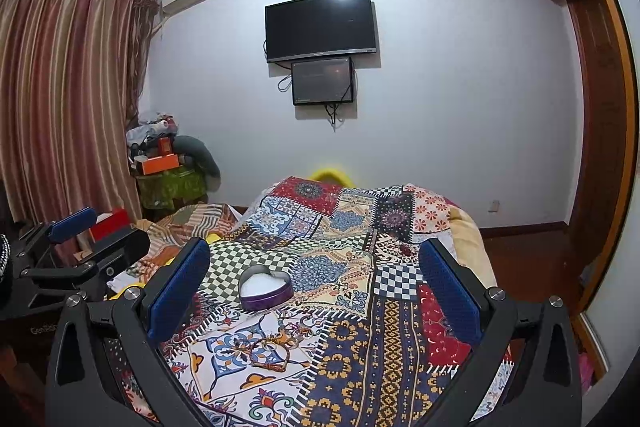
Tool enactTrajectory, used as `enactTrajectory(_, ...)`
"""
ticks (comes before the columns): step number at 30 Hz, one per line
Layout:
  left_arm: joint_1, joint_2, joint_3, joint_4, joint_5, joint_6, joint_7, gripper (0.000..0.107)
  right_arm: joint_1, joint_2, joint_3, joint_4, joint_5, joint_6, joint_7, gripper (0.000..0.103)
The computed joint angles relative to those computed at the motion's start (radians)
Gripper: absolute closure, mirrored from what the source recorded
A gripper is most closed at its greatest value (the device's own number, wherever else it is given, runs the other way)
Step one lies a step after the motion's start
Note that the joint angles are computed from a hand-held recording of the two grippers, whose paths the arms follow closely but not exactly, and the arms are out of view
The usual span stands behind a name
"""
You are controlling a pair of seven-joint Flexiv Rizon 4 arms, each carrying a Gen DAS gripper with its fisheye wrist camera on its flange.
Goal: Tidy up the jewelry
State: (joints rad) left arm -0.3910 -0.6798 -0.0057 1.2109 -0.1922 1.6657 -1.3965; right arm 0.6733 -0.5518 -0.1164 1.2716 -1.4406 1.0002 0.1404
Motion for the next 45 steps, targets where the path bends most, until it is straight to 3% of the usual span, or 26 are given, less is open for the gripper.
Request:
enactTrajectory(13,-0.008,-0.035,0.017,-0.061,0.007,-0.078,-0.014,0.004,-0.014,-0.013,0.009,0.010,0.052,0.002,-0.028,0.000)
enactTrajectory(21,-0.059,-0.117,0.151,-0.200,0.083,-0.260,-0.134,0.009,-0.045,-0.055,0.020,0.014,0.237,0.052,-0.127,0.000)
enactTrajectory(23,-0.041,-0.141,0.125,-0.236,0.100,-0.315,-0.129,0.009,-0.047,-0.062,0.016,0.019,0.283,0.067,-0.147,0.000)
enactTrajectory(25,0.000,-0.158,0.051,-0.255,0.094,-0.364,-0.095,0.009,-0.047,-0.071,0.012,0.020,0.326,0.068,-0.176,0.000)
enactTrajectory(27,0.029,-0.175,-0.001,-0.272,0.081,-0.408,-0.067,0.009,-0.047,-0.084,0.015,0.014,0.371,0.062,-0.225,0.004)
enactTrajectory(35,0.057,-0.249,-0.031,-0.385,0.060,-0.624,-0.071,0.009,-0.065,-0.158,0.057,-0.047,0.598,0.100,-0.459,0.039)
enactTrajectory(40,0.074,-0.279,-0.062,-0.434,0.042,-0.733,-0.037,0.009,-0.073,-0.214,0.093,-0.124,0.738,0.087,-0.631,0.052)
enactTrajectory(45,0.054,-0.343,-0.022,-0.566,0.078,-0.842,-0.034,0.013,-0.083,-0.269,0.135,-0.217,0.865,0.060,-0.790,0.065)
